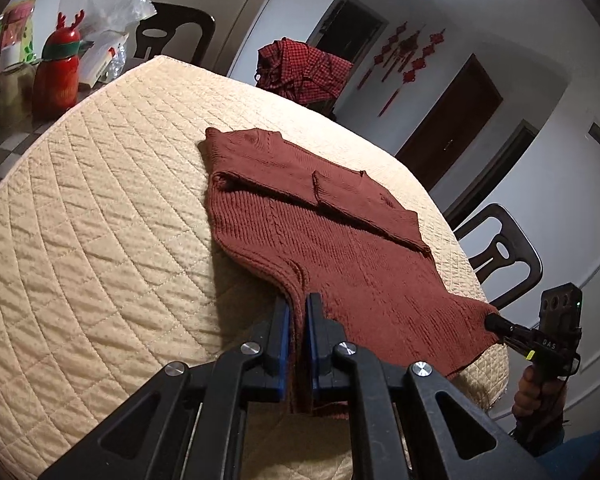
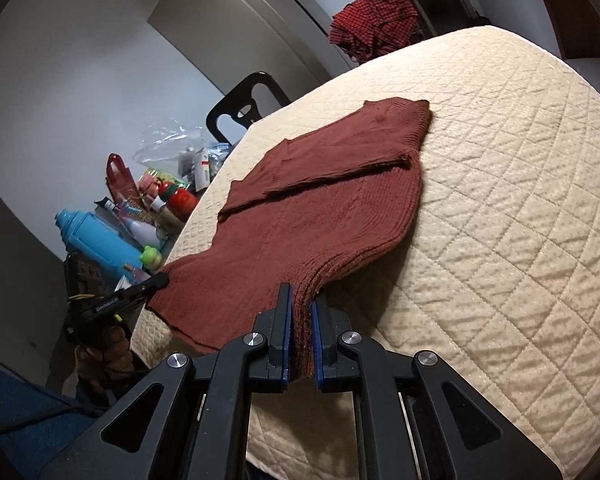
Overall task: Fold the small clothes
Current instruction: 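Lift the hem with both grippers and fold it over onto the collar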
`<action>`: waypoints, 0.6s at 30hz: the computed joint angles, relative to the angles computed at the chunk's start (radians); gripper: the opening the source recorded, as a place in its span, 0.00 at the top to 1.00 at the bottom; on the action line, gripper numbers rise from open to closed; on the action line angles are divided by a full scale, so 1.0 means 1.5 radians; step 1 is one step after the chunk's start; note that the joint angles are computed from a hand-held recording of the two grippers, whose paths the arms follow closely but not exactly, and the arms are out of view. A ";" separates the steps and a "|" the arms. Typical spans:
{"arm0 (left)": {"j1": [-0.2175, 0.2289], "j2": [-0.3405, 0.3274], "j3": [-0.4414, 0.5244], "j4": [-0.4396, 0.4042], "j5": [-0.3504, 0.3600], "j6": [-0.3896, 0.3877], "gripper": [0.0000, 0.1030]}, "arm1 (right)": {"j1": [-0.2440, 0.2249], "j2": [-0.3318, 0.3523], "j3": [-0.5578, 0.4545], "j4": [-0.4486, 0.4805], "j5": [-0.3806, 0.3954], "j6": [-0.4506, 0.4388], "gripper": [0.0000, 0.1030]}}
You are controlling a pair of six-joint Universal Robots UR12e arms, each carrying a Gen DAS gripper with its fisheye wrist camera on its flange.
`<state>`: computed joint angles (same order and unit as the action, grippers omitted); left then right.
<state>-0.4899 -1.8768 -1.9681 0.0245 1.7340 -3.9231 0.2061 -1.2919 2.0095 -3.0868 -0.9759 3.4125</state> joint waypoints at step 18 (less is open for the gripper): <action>0.049 -0.046 0.076 0.036 0.000 0.072 0.91 | -0.003 0.075 -0.112 -0.068 0.000 0.040 0.92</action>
<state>-0.4166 -1.9463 -1.8546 0.0791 1.7340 -3.8150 0.2018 -1.1789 1.8408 -3.1882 -0.9753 3.4724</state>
